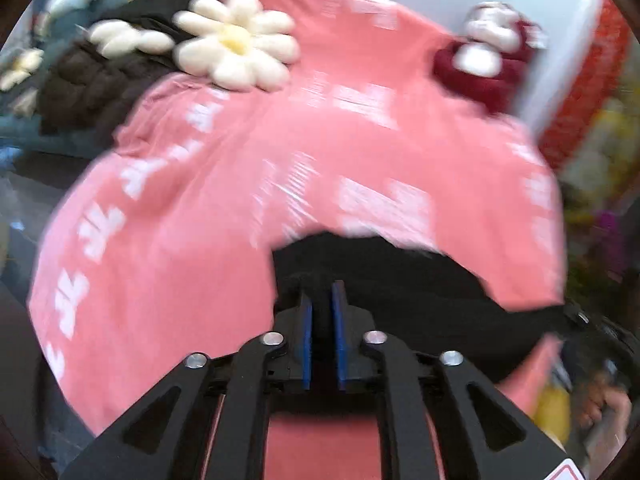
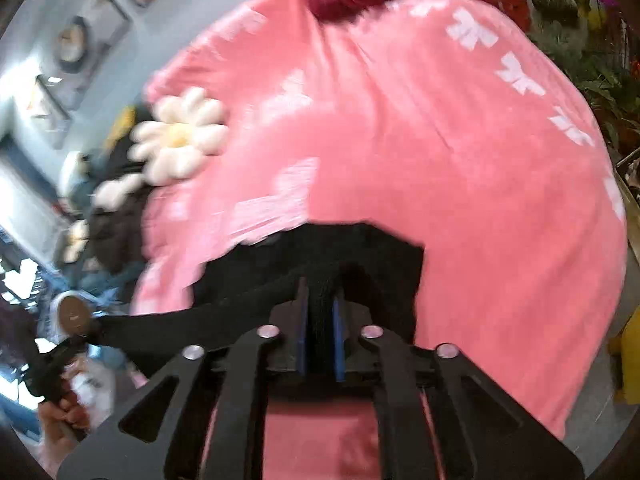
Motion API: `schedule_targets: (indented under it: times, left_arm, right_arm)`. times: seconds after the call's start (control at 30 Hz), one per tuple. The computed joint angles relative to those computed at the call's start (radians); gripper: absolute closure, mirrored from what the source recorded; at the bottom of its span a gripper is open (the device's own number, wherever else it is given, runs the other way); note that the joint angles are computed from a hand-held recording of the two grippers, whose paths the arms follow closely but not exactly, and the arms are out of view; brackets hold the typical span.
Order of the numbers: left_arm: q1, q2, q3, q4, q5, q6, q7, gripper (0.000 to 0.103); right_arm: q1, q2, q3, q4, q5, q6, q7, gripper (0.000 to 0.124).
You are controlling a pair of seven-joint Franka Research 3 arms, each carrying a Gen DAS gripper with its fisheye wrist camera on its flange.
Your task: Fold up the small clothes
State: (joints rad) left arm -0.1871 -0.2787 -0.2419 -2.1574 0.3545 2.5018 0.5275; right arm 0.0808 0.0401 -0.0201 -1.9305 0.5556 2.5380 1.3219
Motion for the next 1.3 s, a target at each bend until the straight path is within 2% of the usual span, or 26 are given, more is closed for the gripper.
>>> schedule_targets:
  times: [0.03, 0.07, 0.1, 0.13, 0.17, 0.2, 0.23, 0.3, 0.4, 0.57, 0.63, 0.67, 0.7, 0.73, 0.83, 0.9, 0.93, 1.0, 1.03, 1.1, 1.13, 1.17, 1.23, 1.3]
  left_arm:
    - [0.003, 0.068, 0.005, 0.049, 0.055, -0.041, -0.032, 0.064]
    - [0.041, 0.131, -0.026, 0.096, 0.082, -0.104, -0.055, 0.065]
    - [0.043, 0.159, -0.021, 0.109, 0.07, -0.122, -0.067, 0.065]
    - [0.028, 0.155, 0.003, 0.087, 0.044, -0.091, -0.061, 0.065]
    - [0.019, 0.129, 0.028, 0.031, -0.017, -0.015, -0.036, 0.063]
    - [0.018, 0.097, 0.041, -0.028, -0.048, 0.037, -0.011, 0.054]
    - [0.019, 0.077, 0.044, -0.062, -0.053, 0.05, -0.006, 0.051]
    - [0.016, 0.061, 0.044, -0.112, -0.055, 0.074, 0.02, 0.051]
    - [0.017, 0.1, 0.042, -0.105, -0.063, 0.047, 0.051, 0.051]
    - [0.009, 0.134, 0.044, -0.113, -0.126, 0.121, 0.036, 0.051]
    - [0.009, 0.145, 0.037, -0.098, -0.111, 0.121, 0.035, 0.051]
    - [0.009, 0.157, 0.03, -0.081, -0.088, 0.108, 0.033, 0.051]
    - [0.007, 0.167, 0.027, -0.066, -0.073, 0.099, 0.041, 0.051]
    - [0.004, 0.176, 0.024, -0.052, -0.058, 0.092, 0.052, 0.051]
    - [-0.005, 0.184, 0.025, -0.029, -0.049, 0.08, 0.087, 0.05]
    - [-0.004, 0.18, 0.027, -0.034, -0.04, 0.099, 0.084, 0.039]
    - [-0.002, 0.183, 0.025, -0.033, -0.027, 0.104, 0.07, 0.039]
    - [-0.004, 0.212, 0.031, -0.019, -0.047, 0.107, 0.093, 0.039]
    - [-0.003, 0.224, 0.031, -0.008, -0.049, 0.092, 0.089, 0.039]
    - [0.0, 0.235, 0.036, -0.009, -0.057, 0.117, 0.077, 0.039]
    - [0.002, 0.237, 0.037, -0.01, -0.048, 0.123, 0.059, 0.039]
    - [0.004, 0.239, 0.039, -0.009, -0.048, 0.13, 0.051, 0.039]
    - [0.012, 0.264, 0.048, 0.01, -0.071, 0.133, 0.053, 0.039]
    - [0.02, 0.295, 0.055, 0.044, -0.073, 0.11, 0.045, 0.039]
  right_arm:
    - [0.039, 0.035, -0.029, 0.021, -0.098, 0.015, 0.101, 0.099]
    - [0.044, 0.056, -0.022, 0.025, -0.126, 0.035, 0.141, 0.099]
    - [0.014, 0.045, 0.01, 0.001, -0.084, 0.052, 0.116, 0.099]
    - [0.001, 0.017, 0.018, -0.04, 0.013, 0.06, 0.023, 0.099]
    - [0.0, -0.008, 0.018, -0.077, 0.041, 0.065, -0.03, 0.089]
    - [0.006, -0.034, 0.019, -0.12, 0.04, 0.085, -0.069, 0.084]
    - [0.011, -0.057, 0.017, -0.158, 0.048, 0.105, -0.113, 0.077]
    - [0.022, -0.074, 0.014, -0.209, 0.021, 0.148, -0.164, 0.077]
    - [0.021, -0.022, 0.005, -0.173, -0.021, 0.12, -0.146, 0.077]
    - [0.019, 0.121, 0.01, -0.032, -0.067, 0.084, -0.051, 0.075]
    - [0.02, 0.172, 0.014, 0.022, -0.084, 0.068, -0.022, 0.075]
    - [0.015, 0.197, 0.021, 0.048, -0.077, 0.054, -0.03, 0.079]
    - [0.001, 0.219, 0.034, 0.075, -0.049, 0.025, -0.059, 0.092]
    - [-0.002, 0.229, 0.034, 0.09, -0.051, 0.006, -0.059, 0.121]
    - [-0.023, 0.157, 0.049, 0.017, 0.053, 0.111, -0.106, 0.122]
    - [-0.04, 0.128, 0.046, -0.03, 0.13, 0.147, -0.126, 0.122]
    - [-0.032, 0.143, 0.03, -0.026, 0.087, 0.125, -0.089, 0.122]
    - [-0.006, 0.194, -0.006, 0.003, -0.079, 0.047, 0.016, 0.12]
    - [-0.006, 0.192, -0.001, -0.004, -0.09, 0.044, 0.012, 0.117]
    - [-0.016, 0.156, 0.023, -0.036, -0.036, 0.109, -0.035, 0.115]
    - [-0.022, 0.151, 0.033, -0.033, -0.001, 0.118, -0.061, 0.108]
    - [-0.023, 0.155, 0.037, -0.019, 0.016, 0.121, -0.073, 0.084]
    - [0.0, 0.186, 0.018, 0.023, -0.062, 0.13, -0.016, 0.055]
    - [0.007, 0.255, 0.004, 0.106, -0.128, 0.092, 0.032, 0.056]
